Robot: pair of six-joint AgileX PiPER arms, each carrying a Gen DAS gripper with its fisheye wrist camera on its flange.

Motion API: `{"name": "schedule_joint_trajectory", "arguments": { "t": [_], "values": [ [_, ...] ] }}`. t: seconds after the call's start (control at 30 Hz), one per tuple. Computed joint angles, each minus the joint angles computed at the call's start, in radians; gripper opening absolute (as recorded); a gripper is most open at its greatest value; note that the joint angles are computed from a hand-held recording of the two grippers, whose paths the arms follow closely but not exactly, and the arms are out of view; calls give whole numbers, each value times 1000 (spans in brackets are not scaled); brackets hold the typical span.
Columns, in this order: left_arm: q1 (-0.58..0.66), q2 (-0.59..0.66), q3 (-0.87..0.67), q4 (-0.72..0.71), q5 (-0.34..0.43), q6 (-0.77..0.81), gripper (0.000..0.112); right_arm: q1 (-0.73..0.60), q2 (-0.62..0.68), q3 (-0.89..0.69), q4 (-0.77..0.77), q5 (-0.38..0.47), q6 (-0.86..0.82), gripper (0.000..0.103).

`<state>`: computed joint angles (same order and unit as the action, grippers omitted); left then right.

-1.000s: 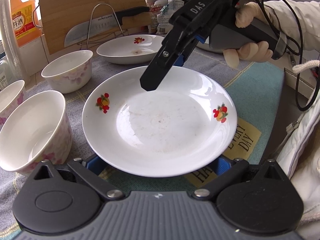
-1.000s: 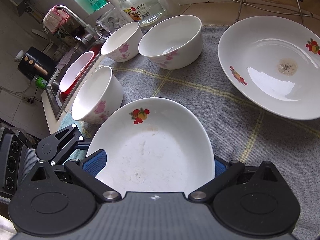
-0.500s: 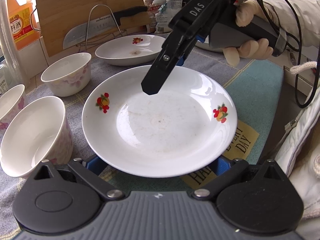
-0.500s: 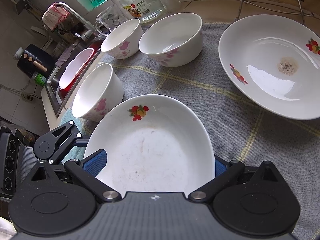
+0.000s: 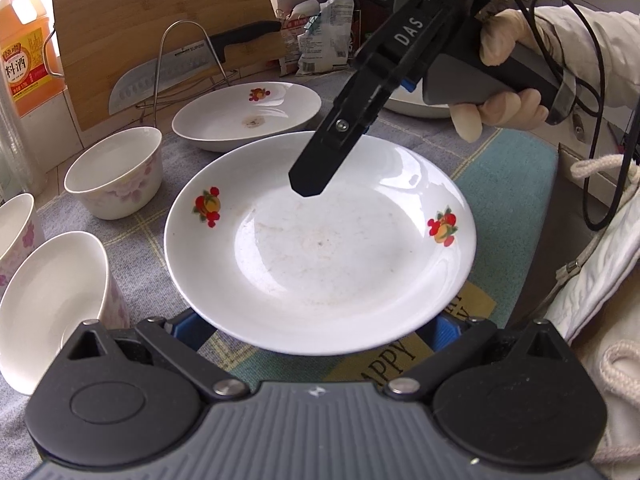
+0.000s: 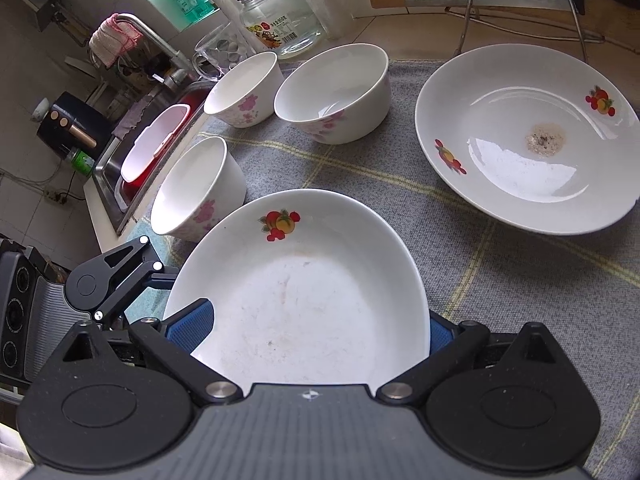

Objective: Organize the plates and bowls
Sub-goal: 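Lift the large plate with the right gripper and carry it toward the placed plate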

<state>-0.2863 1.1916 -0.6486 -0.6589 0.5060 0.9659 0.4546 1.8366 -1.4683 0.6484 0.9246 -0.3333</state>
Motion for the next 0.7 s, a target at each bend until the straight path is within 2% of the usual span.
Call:
{"name": "schedule_joint_trajectory", "arguments": {
  "t": [0.37,0.7],
  "values": [
    [-133,98,-102,49,-53,-111,102,-82,-95,72,-9,12,-41,103],
    [-234,206,-232,125,-61,-205,102,-189,-183,161,2,20,-101,103]
  ]
}}
